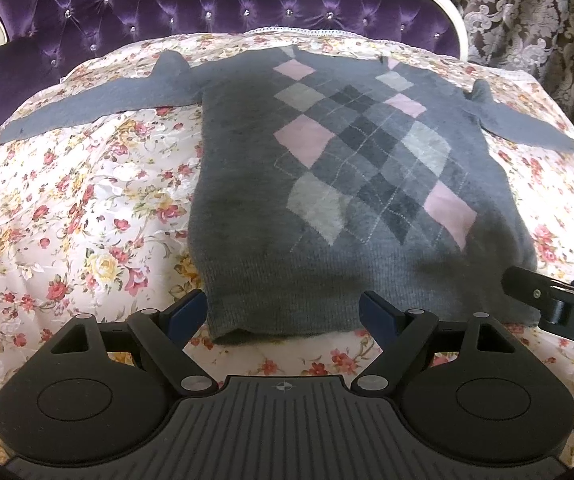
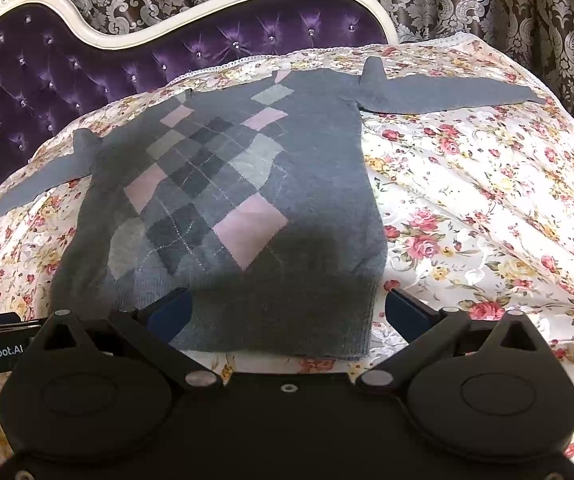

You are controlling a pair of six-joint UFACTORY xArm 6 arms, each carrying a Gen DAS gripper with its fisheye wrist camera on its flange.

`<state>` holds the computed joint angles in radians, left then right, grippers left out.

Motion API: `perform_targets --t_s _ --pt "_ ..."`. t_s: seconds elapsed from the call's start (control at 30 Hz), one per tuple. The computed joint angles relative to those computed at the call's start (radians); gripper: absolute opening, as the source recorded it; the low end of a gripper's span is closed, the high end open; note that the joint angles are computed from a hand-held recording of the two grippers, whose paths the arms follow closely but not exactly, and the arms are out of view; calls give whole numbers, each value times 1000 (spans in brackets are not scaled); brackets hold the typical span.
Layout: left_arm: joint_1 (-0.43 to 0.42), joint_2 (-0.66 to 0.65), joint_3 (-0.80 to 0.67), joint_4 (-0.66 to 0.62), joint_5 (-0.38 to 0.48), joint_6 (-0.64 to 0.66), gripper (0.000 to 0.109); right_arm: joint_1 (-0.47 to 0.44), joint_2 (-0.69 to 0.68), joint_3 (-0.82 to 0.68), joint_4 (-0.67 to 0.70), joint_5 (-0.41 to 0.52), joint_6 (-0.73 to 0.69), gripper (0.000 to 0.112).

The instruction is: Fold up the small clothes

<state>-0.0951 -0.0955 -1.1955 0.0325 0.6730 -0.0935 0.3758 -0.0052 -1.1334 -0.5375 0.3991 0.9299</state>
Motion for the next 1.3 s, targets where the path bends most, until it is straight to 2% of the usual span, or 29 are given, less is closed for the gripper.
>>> perform_targets --t_s 1.03,1.3 --pt "6 22 -15 -19 16 15 83 10 30 -30 75 5 -71 102" --pt "38 41 -24 -56 5 24 82 13 50 -41 196 -1 -154 102"
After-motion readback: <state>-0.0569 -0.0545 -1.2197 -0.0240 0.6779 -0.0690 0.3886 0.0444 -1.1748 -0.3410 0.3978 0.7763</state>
